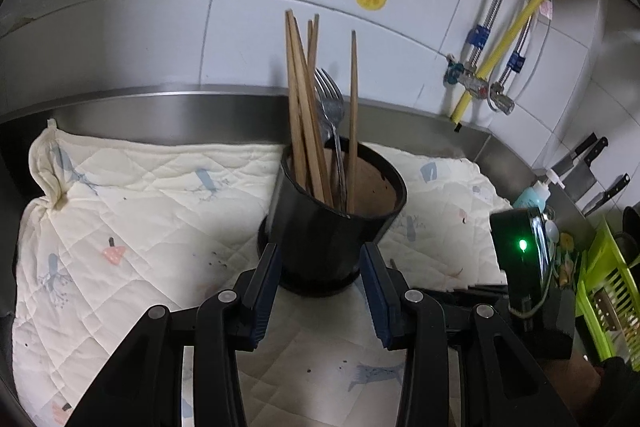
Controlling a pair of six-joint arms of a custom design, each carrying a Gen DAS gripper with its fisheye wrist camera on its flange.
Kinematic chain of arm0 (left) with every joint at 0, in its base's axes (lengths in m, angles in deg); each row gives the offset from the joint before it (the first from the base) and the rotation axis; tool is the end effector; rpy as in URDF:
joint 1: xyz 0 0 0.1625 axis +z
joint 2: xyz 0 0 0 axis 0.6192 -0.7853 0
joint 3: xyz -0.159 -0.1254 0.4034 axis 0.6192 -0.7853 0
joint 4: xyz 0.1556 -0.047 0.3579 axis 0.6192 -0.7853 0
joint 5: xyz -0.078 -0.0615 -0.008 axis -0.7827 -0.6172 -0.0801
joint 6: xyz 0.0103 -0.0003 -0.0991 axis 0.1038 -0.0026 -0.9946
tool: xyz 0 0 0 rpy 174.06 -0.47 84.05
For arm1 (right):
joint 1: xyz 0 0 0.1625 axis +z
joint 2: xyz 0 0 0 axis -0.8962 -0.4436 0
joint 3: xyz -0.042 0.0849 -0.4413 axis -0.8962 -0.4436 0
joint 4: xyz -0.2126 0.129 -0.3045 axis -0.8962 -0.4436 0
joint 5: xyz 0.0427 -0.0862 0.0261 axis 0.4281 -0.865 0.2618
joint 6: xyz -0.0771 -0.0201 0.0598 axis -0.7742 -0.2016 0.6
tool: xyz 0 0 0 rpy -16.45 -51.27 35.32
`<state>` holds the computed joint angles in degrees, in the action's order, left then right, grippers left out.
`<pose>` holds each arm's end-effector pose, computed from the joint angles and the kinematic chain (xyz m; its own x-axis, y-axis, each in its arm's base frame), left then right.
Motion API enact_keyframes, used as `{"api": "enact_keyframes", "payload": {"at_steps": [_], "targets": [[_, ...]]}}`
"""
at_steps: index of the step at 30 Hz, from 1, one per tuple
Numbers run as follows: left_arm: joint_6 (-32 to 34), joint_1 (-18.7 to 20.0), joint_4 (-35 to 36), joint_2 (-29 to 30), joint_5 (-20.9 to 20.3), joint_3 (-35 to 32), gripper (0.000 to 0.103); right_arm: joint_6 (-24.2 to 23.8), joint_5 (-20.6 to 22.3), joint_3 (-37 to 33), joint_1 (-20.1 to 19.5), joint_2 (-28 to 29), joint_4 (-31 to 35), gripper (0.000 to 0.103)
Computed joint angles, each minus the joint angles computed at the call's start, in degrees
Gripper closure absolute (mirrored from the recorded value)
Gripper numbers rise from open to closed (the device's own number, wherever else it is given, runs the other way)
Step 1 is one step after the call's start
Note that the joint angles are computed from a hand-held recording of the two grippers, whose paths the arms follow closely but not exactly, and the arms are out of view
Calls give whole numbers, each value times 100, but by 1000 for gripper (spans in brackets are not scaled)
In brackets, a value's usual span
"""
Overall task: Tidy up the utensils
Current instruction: 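Move both tools down to the last chopsticks lying on the cloth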
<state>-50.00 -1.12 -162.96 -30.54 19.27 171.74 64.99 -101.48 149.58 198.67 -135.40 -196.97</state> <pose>-0.2057 -0.3720 0.3341 -0.7228 0.6006 -0.3420 0.6908 0.6422 -0.3322 0.3621 -0.2814 0.1126 -0.7663 0.2930 0.5717 -0.0693 0.8471 -0.5269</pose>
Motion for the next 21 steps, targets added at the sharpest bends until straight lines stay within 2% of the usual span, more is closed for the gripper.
{"api": "enact_keyframes", "payload": {"at_steps": [5, 8, 13, 21], "targets": [[-6, -26, 138, 63, -135, 71, 59, -206, 22, -13, -95, -25, -18, 91], [-89, 12, 272, 178, -366, 64, 59, -313, 25, -75, -87, -19, 146, 92], [-98, -48, 436, 428, -645, 108, 59, -102, 115, 256, -60, -290, -90, 92], [-181, -175, 653, 1162, -1060, 94, 59, 367, 110, 635, 110, -730, 241, 92]]}}
